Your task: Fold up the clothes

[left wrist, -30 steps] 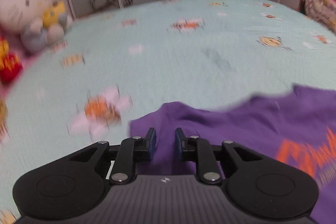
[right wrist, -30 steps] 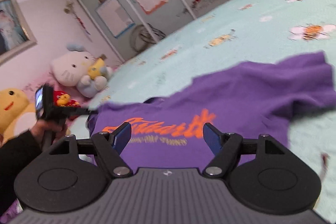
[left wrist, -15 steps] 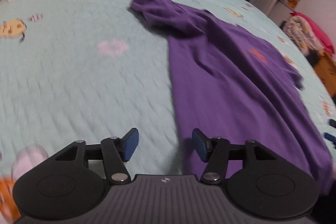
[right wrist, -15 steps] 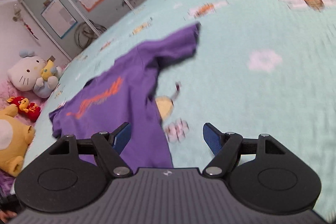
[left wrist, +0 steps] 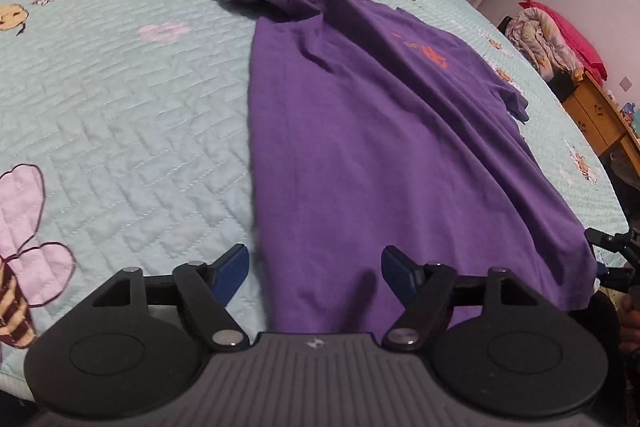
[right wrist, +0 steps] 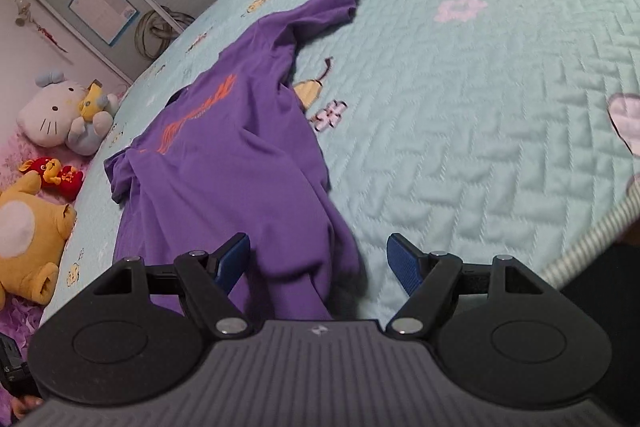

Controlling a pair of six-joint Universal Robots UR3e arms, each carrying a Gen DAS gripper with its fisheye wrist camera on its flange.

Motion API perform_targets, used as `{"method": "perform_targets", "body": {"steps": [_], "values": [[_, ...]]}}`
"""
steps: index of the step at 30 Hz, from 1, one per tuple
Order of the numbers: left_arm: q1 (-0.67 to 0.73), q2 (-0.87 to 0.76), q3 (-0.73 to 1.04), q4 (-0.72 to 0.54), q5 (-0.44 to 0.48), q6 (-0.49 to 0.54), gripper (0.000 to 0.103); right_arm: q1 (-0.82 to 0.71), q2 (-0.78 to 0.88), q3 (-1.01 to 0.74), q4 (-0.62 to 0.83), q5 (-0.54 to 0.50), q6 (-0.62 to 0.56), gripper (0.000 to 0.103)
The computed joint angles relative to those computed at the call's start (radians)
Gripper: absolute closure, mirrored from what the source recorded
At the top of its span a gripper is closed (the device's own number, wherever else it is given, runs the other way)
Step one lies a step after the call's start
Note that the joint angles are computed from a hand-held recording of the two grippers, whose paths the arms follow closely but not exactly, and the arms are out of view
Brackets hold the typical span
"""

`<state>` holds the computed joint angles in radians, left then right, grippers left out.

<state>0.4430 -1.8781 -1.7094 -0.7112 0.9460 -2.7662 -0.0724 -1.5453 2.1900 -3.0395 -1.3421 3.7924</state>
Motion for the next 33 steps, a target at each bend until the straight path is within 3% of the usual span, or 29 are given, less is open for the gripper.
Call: {"method": "perform_targets", "body": {"steps": [1,2,3,4,5,6,7,8,11,13,15,17,18,21,23,25,28,30,32,33], "values": [[0.000,0.001,-0.004,0.004,-0.018,-0.006,0.038,-0.006,-0.006,0.015,-0.008,0.007,0.009,0.028],[0.004,0.002,-0.005,-0.006,-0.050,0.000,0.068,-0.013,-0.007,0.029,-0.024,0.021,0.018,0.028],[0.008,0.006,-0.004,-0.014,-0.077,0.003,0.089,-0.020,-0.007,0.044,-0.040,0.036,0.026,0.028],[0.013,0.010,-0.003,-0.022,-0.102,0.007,0.103,-0.024,-0.004,0.048,-0.045,0.048,0.031,0.028],[0.020,0.022,-0.005,-0.014,-0.126,-0.004,0.103,-0.029,-0.001,0.052,-0.049,0.060,0.035,0.030],[0.028,0.033,-0.007,-0.004,-0.149,-0.017,0.103,-0.034,0.001,0.056,-0.053,0.071,0.040,0.049],[0.044,0.052,-0.001,-0.003,-0.179,-0.031,0.103,-0.045,0.001,0.047,-0.038,0.106,0.040,0.090],[0.061,0.069,0.008,-0.001,-0.209,-0.048,0.103,-0.065,-0.010,0.047,-0.039,0.160,0.048,0.093],[0.160,0.101,0.081,-0.037,-0.383,-0.170,0.103,-0.087,-0.054,0.002,-0.049,0.252,0.063,0.094],[0.193,0.088,0.143,0.023,-0.409,-0.294,0.103,-0.095,-0.075,-0.057,-0.029,0.276,0.121,0.094],[0.191,0.041,0.232,0.039,-0.364,-0.363,0.103,-0.126,-0.053,-0.100,-0.026,0.311,0.236,0.089],[0.161,-0.028,0.288,0.044,-0.286,-0.346,0.101,-0.165,0.010,-0.114,-0.077,0.353,0.361,0.082],[0.138,-0.054,0.299,0.028,-0.220,-0.343,0.101,-0.179,0.058,-0.118,-0.101,0.374,0.385,0.075],[0.099,-0.060,0.210,-0.006,-0.078,-0.293,0.101,-0.141,0.103,-0.175,0.115,0.294,0.329,0.063],[0.101,-0.031,0.095,0.016,-0.041,-0.255,0.101,-0.125,0.074,-0.104,0.100,0.282,0.315,0.063],[0.112,-0.036,0.040,0.027,-0.022,-0.218,0.099,-0.121,0.038,-0.005,0.012,0.298,0.302,0.051],[0.117,-0.026,-0.018,0.075,-0.024,-0.216,0.097,-0.079,0.010,0.051,-0.038,0.260,0.235,0.045],[0.108,-0.033,-0.010,0.092,-0.017,-0.222,0.089,-0.032,0.021,0.039,-0.045,0.194,0.182,0.044],[0.086,-0.040,0.004,0.099,-0.009,-0.205,0.068,0.028,0.081,0.009,-0.116,0.114,0.151,0.043],[0.078,-0.039,0.011,0.092,-0.007,-0.190,0.068,0.042,0.111,-0.012,-0.140,0.108,0.133,0.042]]}}
